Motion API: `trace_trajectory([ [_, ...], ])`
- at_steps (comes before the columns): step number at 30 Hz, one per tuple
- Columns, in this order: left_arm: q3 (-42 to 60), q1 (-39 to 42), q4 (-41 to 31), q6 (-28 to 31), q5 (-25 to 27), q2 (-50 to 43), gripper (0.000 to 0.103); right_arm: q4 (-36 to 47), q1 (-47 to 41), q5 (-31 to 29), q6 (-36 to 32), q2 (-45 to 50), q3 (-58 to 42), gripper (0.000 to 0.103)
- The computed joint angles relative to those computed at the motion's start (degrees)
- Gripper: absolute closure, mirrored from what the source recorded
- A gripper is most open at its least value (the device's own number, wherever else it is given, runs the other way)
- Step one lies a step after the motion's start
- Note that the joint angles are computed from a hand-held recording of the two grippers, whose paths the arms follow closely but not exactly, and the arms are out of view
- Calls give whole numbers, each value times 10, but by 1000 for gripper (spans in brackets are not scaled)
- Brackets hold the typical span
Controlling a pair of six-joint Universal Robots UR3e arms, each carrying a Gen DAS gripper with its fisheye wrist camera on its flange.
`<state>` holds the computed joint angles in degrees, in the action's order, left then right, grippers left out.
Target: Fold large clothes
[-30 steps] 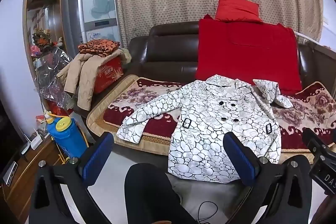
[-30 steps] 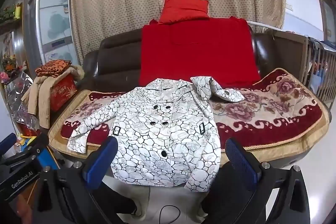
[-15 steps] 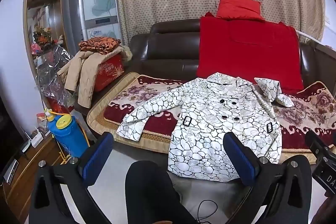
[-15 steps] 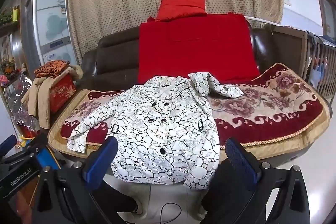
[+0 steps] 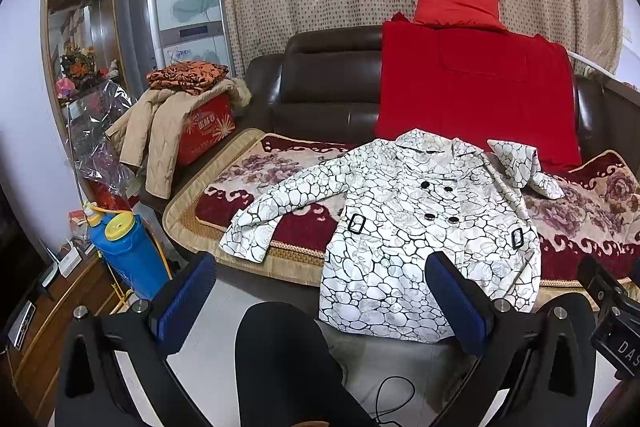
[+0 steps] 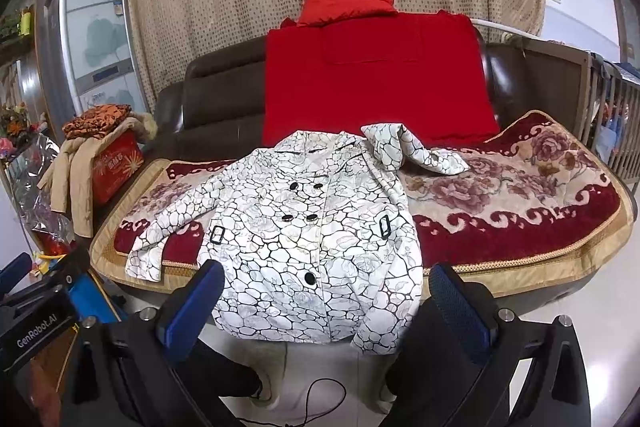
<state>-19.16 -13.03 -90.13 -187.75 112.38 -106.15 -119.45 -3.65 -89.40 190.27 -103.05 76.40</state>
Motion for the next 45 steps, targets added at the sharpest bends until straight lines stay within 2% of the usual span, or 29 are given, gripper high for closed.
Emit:
trace_trajectory([
  [24, 14, -5, -20, -6, 0, -17, 0, 6, -17, 21, -3, -2, 18, 0],
  [45, -33, -3, -1, -6, -5, 4, 0, 16, -23, 32, -2, -3, 21, 0],
])
